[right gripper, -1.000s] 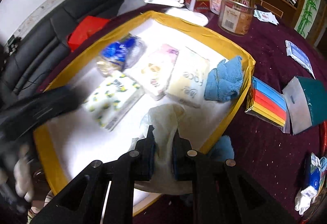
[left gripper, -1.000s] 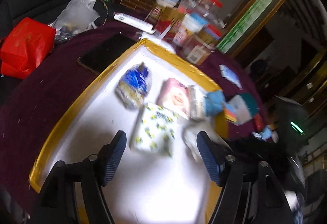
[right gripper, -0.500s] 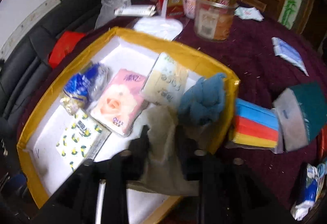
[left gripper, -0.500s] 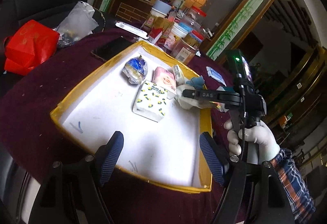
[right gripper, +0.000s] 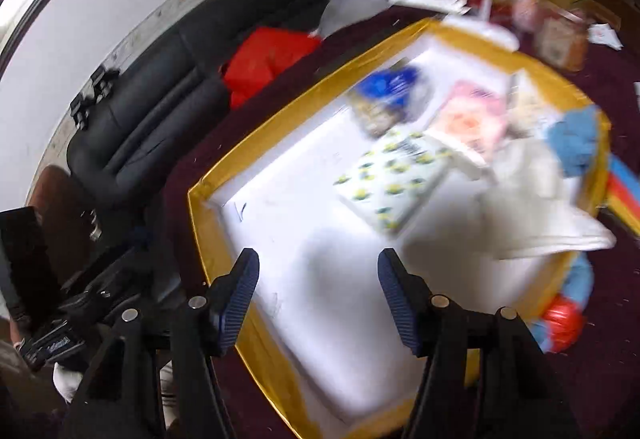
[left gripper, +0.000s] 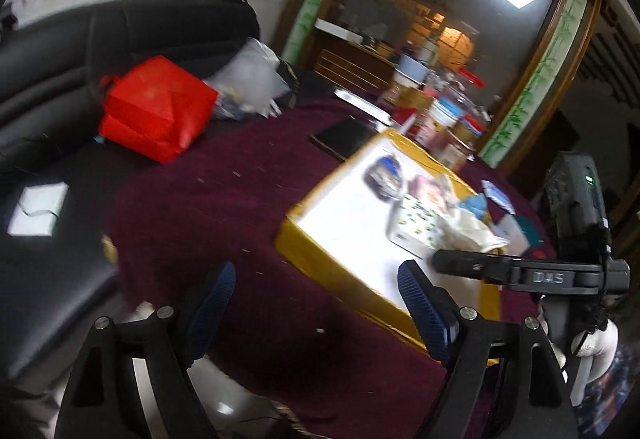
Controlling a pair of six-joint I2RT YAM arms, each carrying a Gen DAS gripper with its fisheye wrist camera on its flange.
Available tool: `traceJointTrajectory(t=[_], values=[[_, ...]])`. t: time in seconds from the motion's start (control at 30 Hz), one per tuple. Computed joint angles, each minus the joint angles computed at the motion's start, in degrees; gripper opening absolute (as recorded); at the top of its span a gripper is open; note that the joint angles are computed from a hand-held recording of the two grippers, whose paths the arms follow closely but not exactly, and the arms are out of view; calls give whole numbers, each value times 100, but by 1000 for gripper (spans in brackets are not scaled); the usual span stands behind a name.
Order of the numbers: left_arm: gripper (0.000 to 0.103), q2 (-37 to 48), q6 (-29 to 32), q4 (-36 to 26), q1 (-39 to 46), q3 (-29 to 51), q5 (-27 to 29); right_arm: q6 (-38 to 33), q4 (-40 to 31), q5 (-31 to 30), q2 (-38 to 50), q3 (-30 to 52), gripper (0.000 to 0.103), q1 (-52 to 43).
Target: Organize soft objects
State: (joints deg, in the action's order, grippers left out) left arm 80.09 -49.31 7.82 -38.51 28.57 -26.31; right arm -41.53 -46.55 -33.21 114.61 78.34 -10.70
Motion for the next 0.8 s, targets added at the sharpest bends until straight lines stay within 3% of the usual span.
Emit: traceJointTrajectory(t=[0.07, 0.2, 0.27, 0.33, 0.43, 0.57, 0.63, 0.8], values=[[88, -21, 61, -290, -194, 101, -409, 392, 367, 218, 124, 2, 61, 198], [90, -62, 184, -472, -326, 132, -686, 1177, 1103, 605, 389, 208, 61, 308], [90, -67, 243, -508, -359, 138, -741, 1294, 1032, 530, 455, 306, 61, 221], [90, 10, 276, -585, -377, 197, -784, 1085, 705, 297, 382, 260, 61, 88], [90, 156, 248, -753, -515, 334, -1002, 604, 896, 403, -175, -586, 61, 20], [90, 414, 191, -1261, -852, 694, -1549, 107, 2140, 1392, -1121, -2173, 61, 194], [90, 507, 119, -1580, -1043, 899, -1801, 89, 2542, 1511, -1310, -2516, 61, 202], [90, 572, -29, -2202, -1336, 1256, -2160, -42, 2238, 1461, -1217, -2349, 61, 50]])
